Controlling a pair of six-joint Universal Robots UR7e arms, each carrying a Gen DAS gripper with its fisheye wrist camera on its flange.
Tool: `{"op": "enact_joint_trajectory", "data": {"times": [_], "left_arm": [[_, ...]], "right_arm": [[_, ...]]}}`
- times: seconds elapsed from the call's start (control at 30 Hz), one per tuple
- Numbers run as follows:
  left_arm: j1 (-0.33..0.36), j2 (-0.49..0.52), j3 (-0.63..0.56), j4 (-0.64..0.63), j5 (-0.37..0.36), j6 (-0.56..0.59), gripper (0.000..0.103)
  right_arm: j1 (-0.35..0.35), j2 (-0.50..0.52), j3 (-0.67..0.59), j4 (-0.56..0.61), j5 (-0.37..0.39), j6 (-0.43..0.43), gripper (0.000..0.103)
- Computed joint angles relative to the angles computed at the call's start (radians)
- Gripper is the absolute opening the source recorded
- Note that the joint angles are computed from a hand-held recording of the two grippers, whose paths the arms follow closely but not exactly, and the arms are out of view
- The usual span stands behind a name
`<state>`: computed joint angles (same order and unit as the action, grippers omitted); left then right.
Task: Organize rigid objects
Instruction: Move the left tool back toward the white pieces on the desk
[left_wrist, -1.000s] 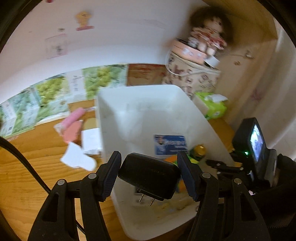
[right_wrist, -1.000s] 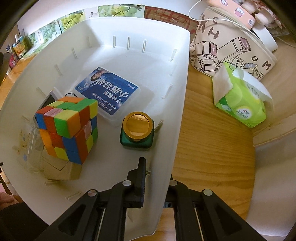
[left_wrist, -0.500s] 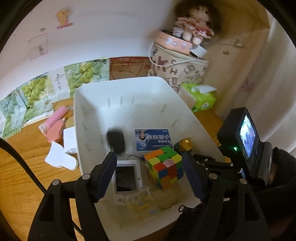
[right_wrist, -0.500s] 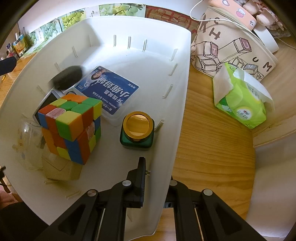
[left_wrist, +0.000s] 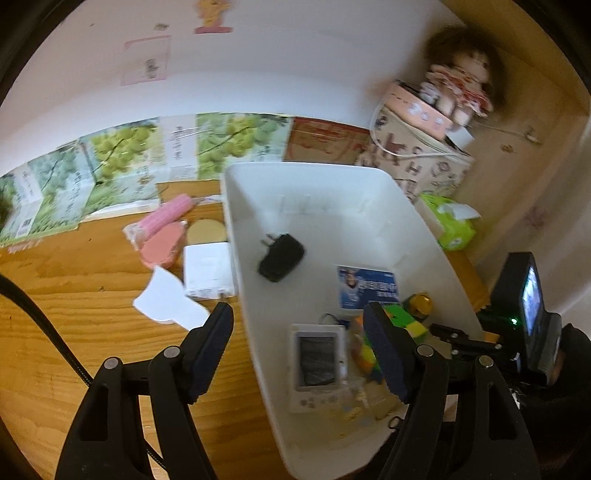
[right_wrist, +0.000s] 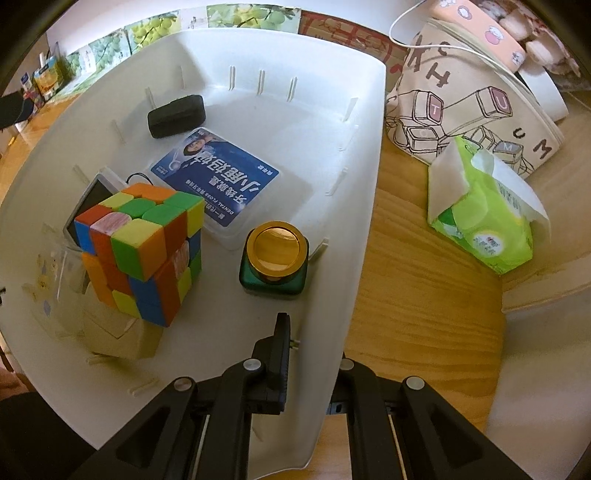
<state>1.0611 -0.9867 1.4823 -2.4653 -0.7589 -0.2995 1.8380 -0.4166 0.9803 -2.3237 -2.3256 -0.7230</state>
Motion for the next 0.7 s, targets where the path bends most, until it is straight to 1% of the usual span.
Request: {"op": "enact_joint_trajectory", "data": {"times": [0.07,0.13,0.27,0.43,0.57,0.7], "left_arm": [[0.006,-0.003,-0.007,0.024,0.019,-0.031,0.076],[0.013,-0.004,-0.022,0.079,0.049,-0.096,0.076],[0.037,-0.019,-0.030,0.124,0.051,-0.199,0.076],[0.063,-0.028,-0.053,0.205,0.078,-0.310,0.076],[0.092,-0.027,-0.084,0.264,0.062,-0.406,0.076],[0.127,-0.012,-0.131,0.365,0.046,-0.518,0.076]], "right_arm": [[0.000,0.007,-0.015,0.011,-0.005,-0.014,0.009],[-0.002,0.013,-0.030,0.022,-0.005,-0.028,0.009],[-0.003,0.023,-0.055,0.041,-0.008,-0.047,0.009],[-0.004,0.036,-0.086,0.072,-0.014,-0.073,0.010],[0.002,0.035,-0.083,0.088,-0.024,-0.076,0.011],[0.003,0.053,-0.119,0.131,-0.030,-0.058,0.011]]}}
